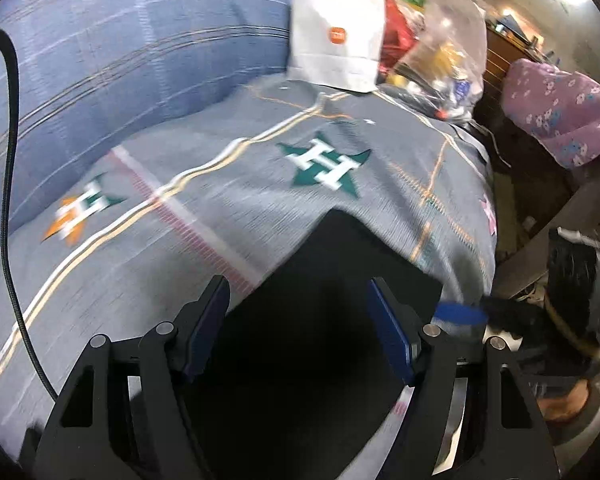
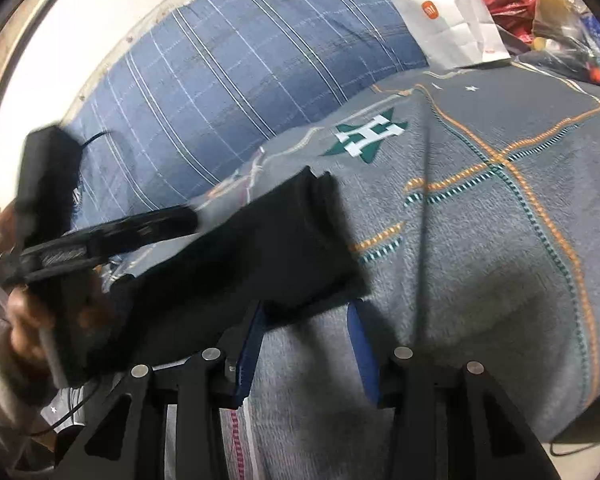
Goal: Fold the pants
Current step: 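Grasp the pants leg end with the left tool and fold it toward the right tool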
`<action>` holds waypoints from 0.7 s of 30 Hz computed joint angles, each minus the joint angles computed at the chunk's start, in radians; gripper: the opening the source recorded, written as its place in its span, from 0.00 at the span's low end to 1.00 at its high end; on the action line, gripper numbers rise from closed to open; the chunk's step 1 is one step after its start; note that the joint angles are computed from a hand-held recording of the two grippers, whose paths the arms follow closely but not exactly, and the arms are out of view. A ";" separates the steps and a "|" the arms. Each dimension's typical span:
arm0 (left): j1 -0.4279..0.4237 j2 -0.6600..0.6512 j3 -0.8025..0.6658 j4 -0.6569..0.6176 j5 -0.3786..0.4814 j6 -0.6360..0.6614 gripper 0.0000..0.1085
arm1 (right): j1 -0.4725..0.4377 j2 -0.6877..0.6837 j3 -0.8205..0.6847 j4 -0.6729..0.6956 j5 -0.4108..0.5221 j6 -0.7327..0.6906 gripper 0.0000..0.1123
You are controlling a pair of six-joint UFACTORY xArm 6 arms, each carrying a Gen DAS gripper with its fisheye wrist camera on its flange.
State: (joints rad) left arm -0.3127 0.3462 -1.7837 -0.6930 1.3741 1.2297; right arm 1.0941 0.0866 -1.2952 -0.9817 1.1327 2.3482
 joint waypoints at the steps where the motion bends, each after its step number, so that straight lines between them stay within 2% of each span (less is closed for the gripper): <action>1: -0.018 0.015 -0.017 0.005 0.009 -0.013 0.66 | -0.003 -0.001 0.011 -0.026 -0.010 0.022 0.37; 3: -0.054 0.054 -0.062 0.030 0.032 -0.046 0.66 | -0.006 -0.006 0.031 -0.067 -0.020 0.061 0.38; 7: -0.116 0.078 -0.062 0.086 -0.008 -0.074 0.65 | -0.005 -0.001 0.047 -0.143 -0.015 0.130 0.39; 11: -0.141 0.052 -0.009 0.055 -0.050 -0.034 0.66 | -0.010 0.029 0.027 -0.189 0.007 0.147 0.39; 13: -0.145 0.035 0.021 0.044 -0.059 -0.005 0.56 | -0.015 0.042 0.016 -0.205 0.011 0.150 0.36; 14: -0.144 0.032 0.025 0.038 -0.054 0.009 0.42 | -0.018 0.045 0.010 -0.201 0.012 0.144 0.23; 16: -0.136 0.043 0.002 0.035 -0.025 -0.007 0.33 | -0.037 0.038 0.019 -0.203 -0.020 0.160 0.16; 17: -0.124 0.067 -0.044 0.034 0.018 -0.038 0.25 | -0.043 0.031 0.021 -0.205 -0.033 0.165 0.13; 18: -0.110 0.083 -0.078 0.020 0.050 -0.056 0.22 | -0.043 0.028 0.014 -0.202 -0.034 0.149 0.13; 21: -0.031 0.128 -0.204 -0.051 0.163 -0.115 0.21 | -0.026 0.058 -0.096 -0.190 0.021 -0.008 0.13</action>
